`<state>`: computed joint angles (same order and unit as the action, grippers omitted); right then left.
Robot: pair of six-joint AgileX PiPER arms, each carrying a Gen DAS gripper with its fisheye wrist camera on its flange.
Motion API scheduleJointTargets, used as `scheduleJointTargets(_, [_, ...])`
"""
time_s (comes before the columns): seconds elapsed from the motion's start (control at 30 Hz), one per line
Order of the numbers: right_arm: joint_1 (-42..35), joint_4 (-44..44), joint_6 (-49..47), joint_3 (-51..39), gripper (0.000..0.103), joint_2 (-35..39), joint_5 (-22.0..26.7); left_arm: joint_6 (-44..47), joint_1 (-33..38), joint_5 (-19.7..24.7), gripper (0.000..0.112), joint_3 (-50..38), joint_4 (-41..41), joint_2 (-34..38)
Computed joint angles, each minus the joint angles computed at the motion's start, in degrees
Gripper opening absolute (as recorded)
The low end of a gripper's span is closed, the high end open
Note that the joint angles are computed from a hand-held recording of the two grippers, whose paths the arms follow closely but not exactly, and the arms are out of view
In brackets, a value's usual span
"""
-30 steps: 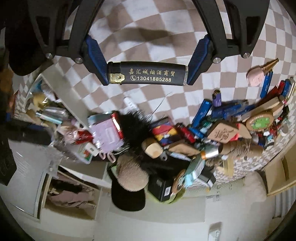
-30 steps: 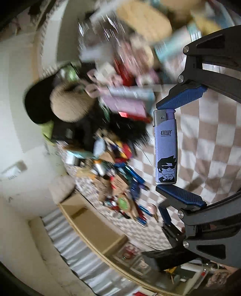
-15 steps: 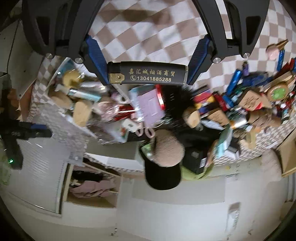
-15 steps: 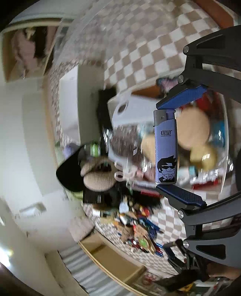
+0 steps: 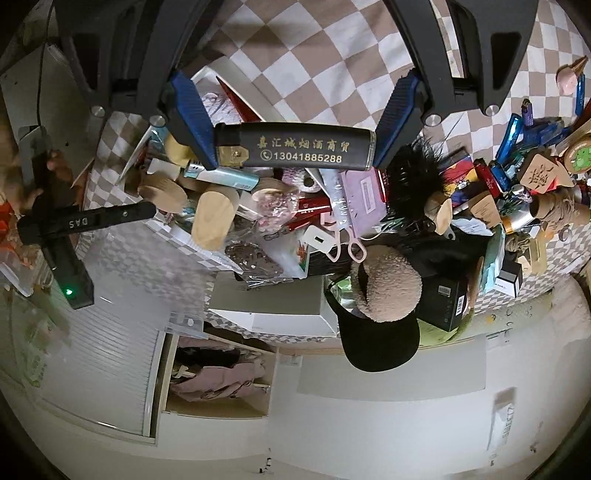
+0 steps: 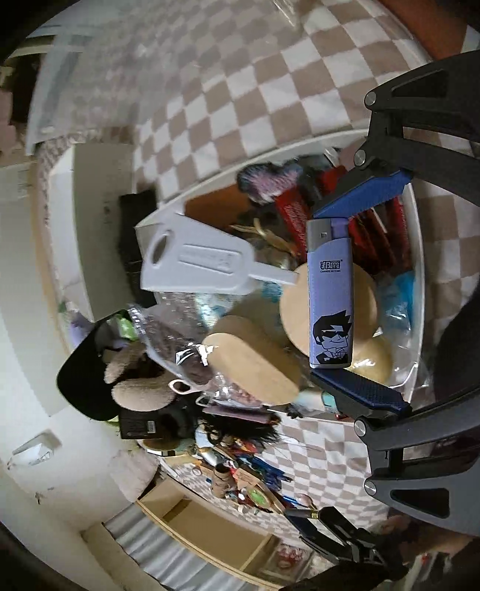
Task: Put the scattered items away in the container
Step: 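Carry the lavender and black lighters over the white container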
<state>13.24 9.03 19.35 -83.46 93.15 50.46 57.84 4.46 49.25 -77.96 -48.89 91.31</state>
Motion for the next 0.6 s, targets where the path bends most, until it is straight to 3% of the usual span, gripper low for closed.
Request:
scheduleJointTargets(0.3, [-2.7, 0.3, 2.1, -3.7, 0.08, 4.5, 1.9, -1.4, -1.5, 0.1, 0.082, -0.8, 0.4, 1.2])
scheduleJointTargets(0.5, [-2.5, -1.8, 4.6, -5.7, 0.08, 6.4, 0.6, -1.1, -3.7, -0.5, 0.082, -0.4, 0.5, 1.1])
scheduleJointTargets(0.57, [-2.8, -0.8, 4.6, -4.9, 0.087, 6.1, -0.7, -1.1, -4.7, -0.6, 0.082, -0.6, 0.5, 1.1])
scheduleJointTargets(0.6, [-2.7, -1.0, 5.3, -4.2, 0.098, 5.5, -1.6, -1.2, -5.2, -0.6, 0.082, -0.8, 0.5, 1.2])
